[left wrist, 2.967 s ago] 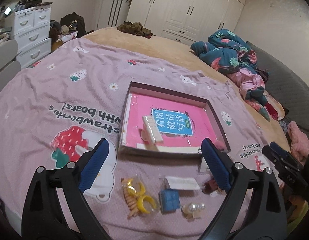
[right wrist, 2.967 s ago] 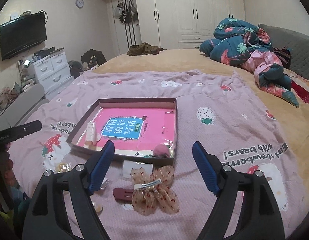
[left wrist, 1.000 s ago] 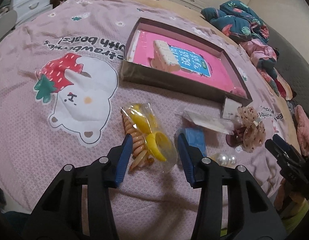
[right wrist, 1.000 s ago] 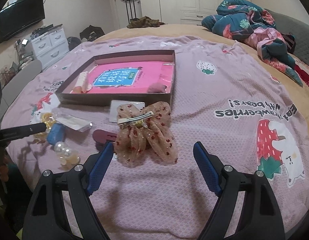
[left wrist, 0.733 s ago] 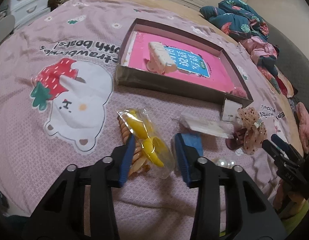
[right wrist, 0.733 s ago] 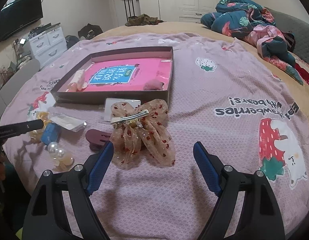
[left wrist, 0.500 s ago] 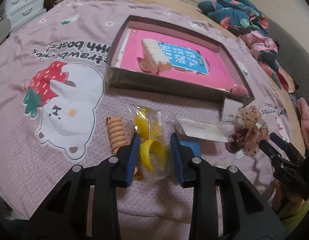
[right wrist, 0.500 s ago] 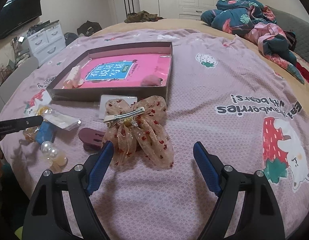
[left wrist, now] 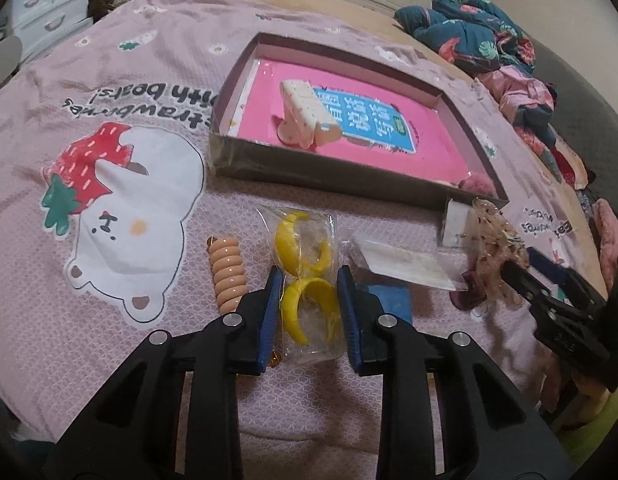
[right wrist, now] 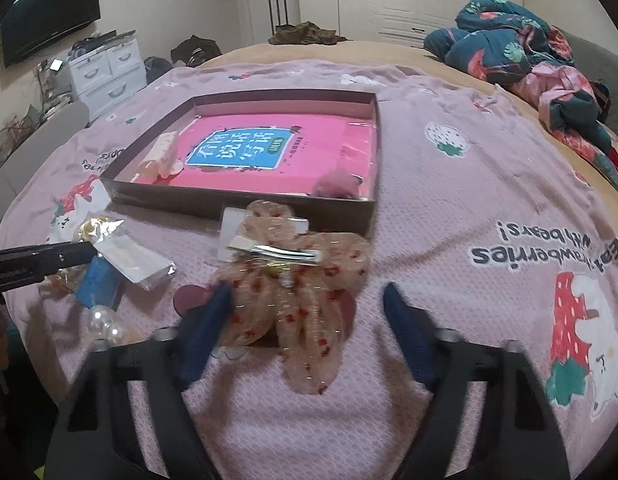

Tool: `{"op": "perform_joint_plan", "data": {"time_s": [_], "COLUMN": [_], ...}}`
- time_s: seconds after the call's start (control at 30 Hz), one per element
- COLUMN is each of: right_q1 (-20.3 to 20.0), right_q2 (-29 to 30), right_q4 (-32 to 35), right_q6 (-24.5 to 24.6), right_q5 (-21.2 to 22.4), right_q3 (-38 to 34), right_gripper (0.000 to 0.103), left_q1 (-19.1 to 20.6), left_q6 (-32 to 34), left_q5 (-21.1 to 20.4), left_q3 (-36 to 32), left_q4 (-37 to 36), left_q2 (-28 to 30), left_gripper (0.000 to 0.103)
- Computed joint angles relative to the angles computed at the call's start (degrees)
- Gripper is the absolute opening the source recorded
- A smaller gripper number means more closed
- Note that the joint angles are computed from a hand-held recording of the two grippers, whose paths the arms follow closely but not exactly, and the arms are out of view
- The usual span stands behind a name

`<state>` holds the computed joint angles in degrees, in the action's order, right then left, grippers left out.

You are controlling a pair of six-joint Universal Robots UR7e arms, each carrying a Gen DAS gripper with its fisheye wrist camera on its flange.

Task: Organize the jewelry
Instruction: 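Grasp the yellow hair-tie bag with the left tool while the right tool grasps the bow clip, then carry the bag and bow over the tray and release both inside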

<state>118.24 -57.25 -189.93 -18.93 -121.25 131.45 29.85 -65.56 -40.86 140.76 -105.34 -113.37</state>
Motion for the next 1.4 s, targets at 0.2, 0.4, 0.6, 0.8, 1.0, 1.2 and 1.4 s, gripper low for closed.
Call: {"op": "perform_joint_plan", "data": {"time_s": [0.2, 0.4, 0.6, 0.8, 1.0, 1.2, 1.4], "right_q1": [0.29, 0.78, 1.62, 1.52, 0.83, 0.15, -0.25], "right_q2": [-0.25, -3.29, -5.14, -4.30, -2.15, 0.75, 4.09], "right_q4": [-0.67, -1.90, -1.26, -0.62, 0.37, 2.22, 3.58], "right_q6": [-1.19, -1.65, -2.33, -2.59, -2.62, -3.03, -4.21], "right_q5": [0.30, 1.22, 1.59, 1.43, 1.83, 2.02, 1.73], "right_q3": [0.45, 1.87, 0.59, -2.56, -6.87, -11.83, -16.00], "right_gripper": [0.020, 0.018, 0.018, 0.018, 0.018, 0.018, 0.018], "left_q1": [-2.00, -3.06, -1.85, 0.54, 3.87, 7.64, 10.92], "left_q6": [-1.66, -1.49, 2.89, 9.77, 16.57, 23.18, 28.53], "left_q5": [1.15, 2.12, 3.34, 4.12, 4.02, 2.39, 0.26], "left_q3": [-0.31, -0.92, -2.15, -3.68, -5.51, -7.48, -9.34], "left_q4": [2.75, 2.74, -2.10, -10.09, -17.89, -26.54, -32.83], "left_q2": [-2.04, -2.63, -0.22, 4.06, 8.73, 14.07, 19.03], "left_gripper": [0.020, 0.020, 0.020, 0.020, 0.020, 0.020, 0.020]}}
